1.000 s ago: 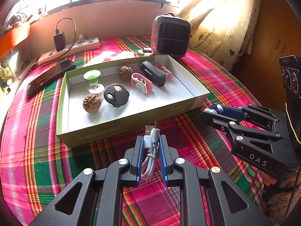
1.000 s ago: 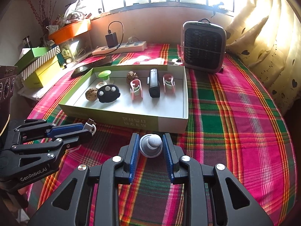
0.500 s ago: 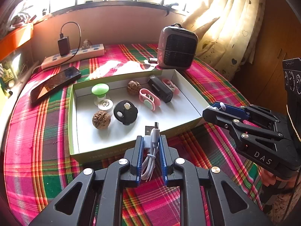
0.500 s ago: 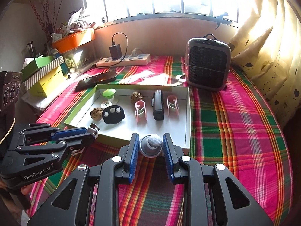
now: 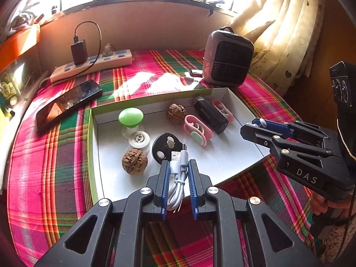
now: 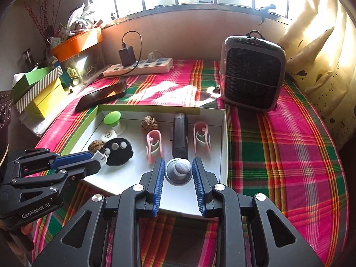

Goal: Organize objects
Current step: 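Carry white cable with left gripper while right gripper carries egg ball into box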

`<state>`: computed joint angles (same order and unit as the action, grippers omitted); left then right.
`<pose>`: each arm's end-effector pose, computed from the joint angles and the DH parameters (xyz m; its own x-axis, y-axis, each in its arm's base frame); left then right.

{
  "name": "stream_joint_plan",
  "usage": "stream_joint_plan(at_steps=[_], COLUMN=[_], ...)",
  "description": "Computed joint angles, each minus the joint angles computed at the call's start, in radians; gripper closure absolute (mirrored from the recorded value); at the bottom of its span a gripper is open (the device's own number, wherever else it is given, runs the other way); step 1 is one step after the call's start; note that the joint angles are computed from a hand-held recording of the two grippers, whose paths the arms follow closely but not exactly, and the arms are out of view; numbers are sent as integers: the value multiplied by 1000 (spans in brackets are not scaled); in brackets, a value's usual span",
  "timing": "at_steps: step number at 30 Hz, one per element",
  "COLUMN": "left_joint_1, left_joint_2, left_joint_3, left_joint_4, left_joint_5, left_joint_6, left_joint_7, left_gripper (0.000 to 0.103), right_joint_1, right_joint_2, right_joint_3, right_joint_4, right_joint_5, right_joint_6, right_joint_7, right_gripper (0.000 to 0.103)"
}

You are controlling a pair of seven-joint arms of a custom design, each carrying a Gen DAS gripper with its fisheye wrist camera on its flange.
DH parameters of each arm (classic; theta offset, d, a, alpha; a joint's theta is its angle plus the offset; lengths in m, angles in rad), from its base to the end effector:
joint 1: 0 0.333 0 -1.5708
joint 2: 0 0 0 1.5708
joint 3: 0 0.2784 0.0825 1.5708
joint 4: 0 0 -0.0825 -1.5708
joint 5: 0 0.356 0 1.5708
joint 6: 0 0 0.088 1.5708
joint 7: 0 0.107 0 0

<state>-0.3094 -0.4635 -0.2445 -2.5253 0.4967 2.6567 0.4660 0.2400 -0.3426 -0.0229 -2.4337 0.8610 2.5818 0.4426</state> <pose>0.3612 -0.2444 0.4740 0.1159 -0.9840 0.1357 -0.7484 -0.1763 -0.6394 0.4513 0.0854 0.4591 0.6772 -0.7298 -0.0941 -0.5733 -0.4431 -0.6892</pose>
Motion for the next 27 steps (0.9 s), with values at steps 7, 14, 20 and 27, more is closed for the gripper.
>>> stream_joint_plan(at_steps=[7,14,20,27], left_joint_1=[2,5,13,14], left_joint_2=[41,68,69,70], left_joint_3=[11,21,21,23], left_joint_4=[20,29,23,21], left_joint_5=[-15,-41,-42,-49], left_joint_6=[1,14,28,37], left_joint_7=[32,60,58,59], left_gripper=[88,88,88,88], right_joint_1=[-5,-5,1,8], right_joint_2=[42,78,86,96], right_joint_3=[13,26,38,43], right_joint_4=[24,43,29,22], right_joint_5=[-35,-73,-101,-125], right_joint_6=[12,25,72,106], right_joint_7=[27,51,57,69], right_gripper=[76,76,76,76])
